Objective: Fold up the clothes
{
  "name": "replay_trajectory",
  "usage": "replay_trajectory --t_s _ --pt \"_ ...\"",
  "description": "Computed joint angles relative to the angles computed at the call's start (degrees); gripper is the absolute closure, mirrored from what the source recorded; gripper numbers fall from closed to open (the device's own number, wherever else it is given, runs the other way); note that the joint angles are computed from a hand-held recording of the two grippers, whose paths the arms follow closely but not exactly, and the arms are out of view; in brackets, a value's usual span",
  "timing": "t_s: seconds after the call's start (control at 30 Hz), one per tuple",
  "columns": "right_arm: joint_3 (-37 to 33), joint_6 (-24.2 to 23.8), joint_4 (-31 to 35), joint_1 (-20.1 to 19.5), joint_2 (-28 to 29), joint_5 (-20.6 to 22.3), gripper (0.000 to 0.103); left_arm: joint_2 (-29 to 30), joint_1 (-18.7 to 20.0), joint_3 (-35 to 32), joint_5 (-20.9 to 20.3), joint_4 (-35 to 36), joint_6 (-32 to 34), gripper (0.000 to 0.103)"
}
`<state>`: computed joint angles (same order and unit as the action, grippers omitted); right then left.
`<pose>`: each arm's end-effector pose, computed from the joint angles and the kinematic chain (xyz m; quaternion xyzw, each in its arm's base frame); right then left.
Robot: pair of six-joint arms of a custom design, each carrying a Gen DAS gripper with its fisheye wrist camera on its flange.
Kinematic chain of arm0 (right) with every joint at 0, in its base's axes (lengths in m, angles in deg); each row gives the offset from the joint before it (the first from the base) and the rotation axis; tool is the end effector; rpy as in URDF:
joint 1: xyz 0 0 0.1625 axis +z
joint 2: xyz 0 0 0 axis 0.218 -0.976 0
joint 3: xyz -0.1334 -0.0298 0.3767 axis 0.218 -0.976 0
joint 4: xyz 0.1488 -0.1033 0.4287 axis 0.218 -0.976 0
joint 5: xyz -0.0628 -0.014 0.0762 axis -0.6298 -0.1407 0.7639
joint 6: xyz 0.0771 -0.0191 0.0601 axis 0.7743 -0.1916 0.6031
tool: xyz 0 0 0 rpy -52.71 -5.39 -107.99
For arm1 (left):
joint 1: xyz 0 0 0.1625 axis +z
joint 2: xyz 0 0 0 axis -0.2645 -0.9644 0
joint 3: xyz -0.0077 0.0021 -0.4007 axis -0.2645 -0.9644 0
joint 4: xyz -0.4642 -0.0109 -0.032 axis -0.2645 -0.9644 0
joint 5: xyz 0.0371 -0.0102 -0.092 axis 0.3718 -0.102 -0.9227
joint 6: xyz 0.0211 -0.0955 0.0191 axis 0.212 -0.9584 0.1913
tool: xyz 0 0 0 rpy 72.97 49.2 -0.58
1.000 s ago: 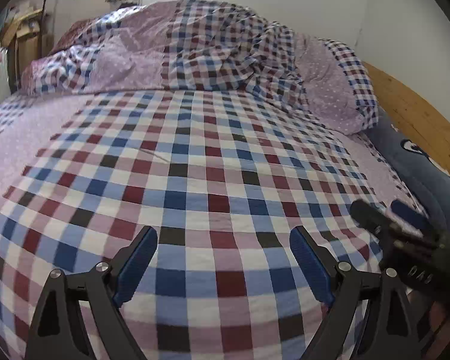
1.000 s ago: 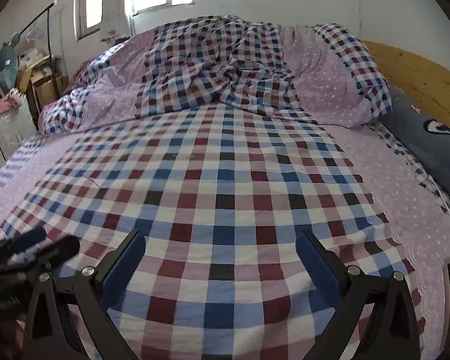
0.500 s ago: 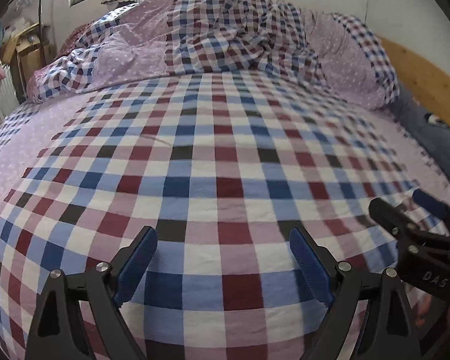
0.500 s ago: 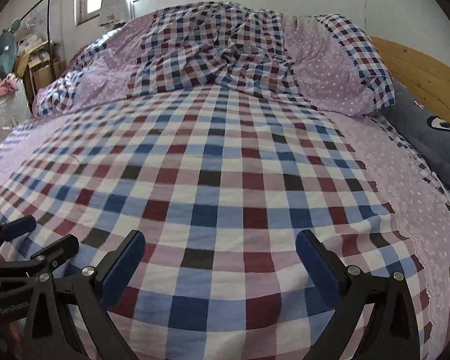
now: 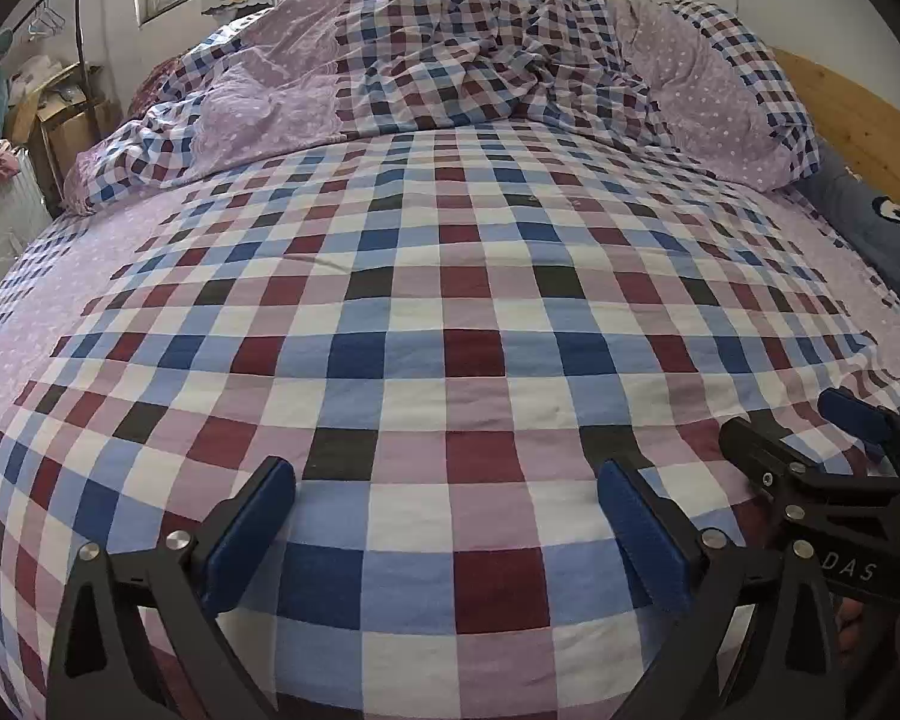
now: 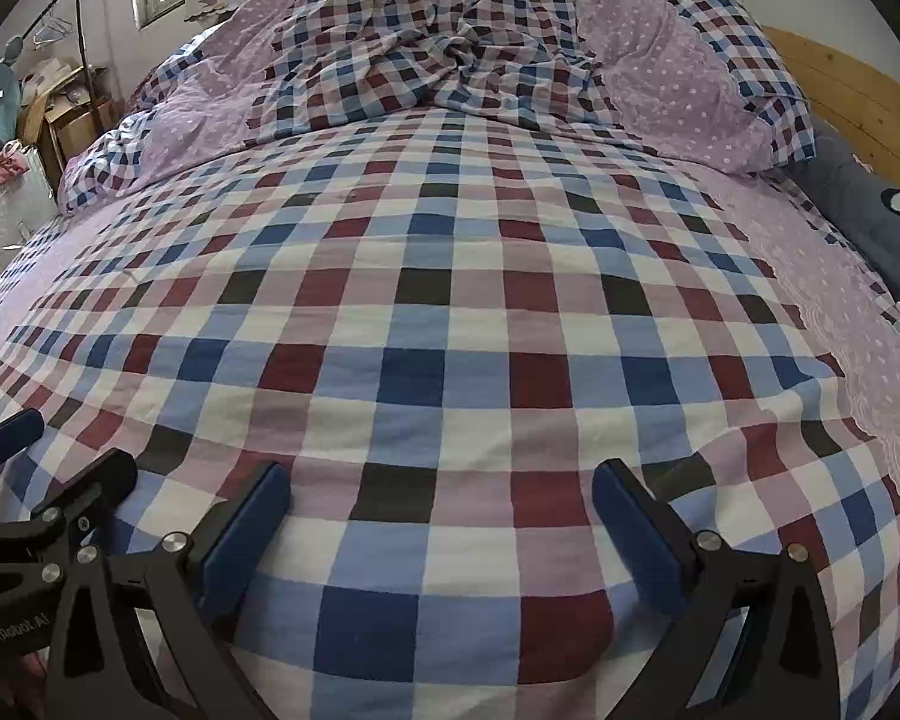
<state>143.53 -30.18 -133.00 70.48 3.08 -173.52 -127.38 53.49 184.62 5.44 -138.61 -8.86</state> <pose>0.0314 -0.6411 0.2220 0.3385 -0.8811 0.2062 0.2581 -0.3264 -0.5415 -0.0661 -0.0496 0.8206 -0.3816 0.4225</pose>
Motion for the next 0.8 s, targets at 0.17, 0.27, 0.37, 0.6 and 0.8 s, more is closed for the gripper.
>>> replay_trajectory --t_s 0.17,0.27,0.37,0.6,0.8 --pt "-0.2 0.8 0.5 -0.1 0.1 -0.1 0.000 0.1 0.2 -0.4 -0.2 0.3 0.2 0.000" --pt "0.0 0.8 0.1 0.0 0.1 -0.5 0.000 0.1 0.4 -0.3 -0.3 -0.4 0.9 0.000" --pt "-0.1 0.8 0.0 0.2 0.2 -0.8 0.000 0.0 0.5 -0.1 -0.6 -1.3 1.2 0.000" --pt "-0.2 0.5 -0.1 0.3 0.5 -1.1 0.000 0.2 0.6 -0.3 -0.6 -1.8 1.1 0.000" --pt "-0.1 0.2 -0.7 0.4 0.5 -1.6 0.000 0.1 0.5 0.1 -0.7 -2.7 1.3 0.000"
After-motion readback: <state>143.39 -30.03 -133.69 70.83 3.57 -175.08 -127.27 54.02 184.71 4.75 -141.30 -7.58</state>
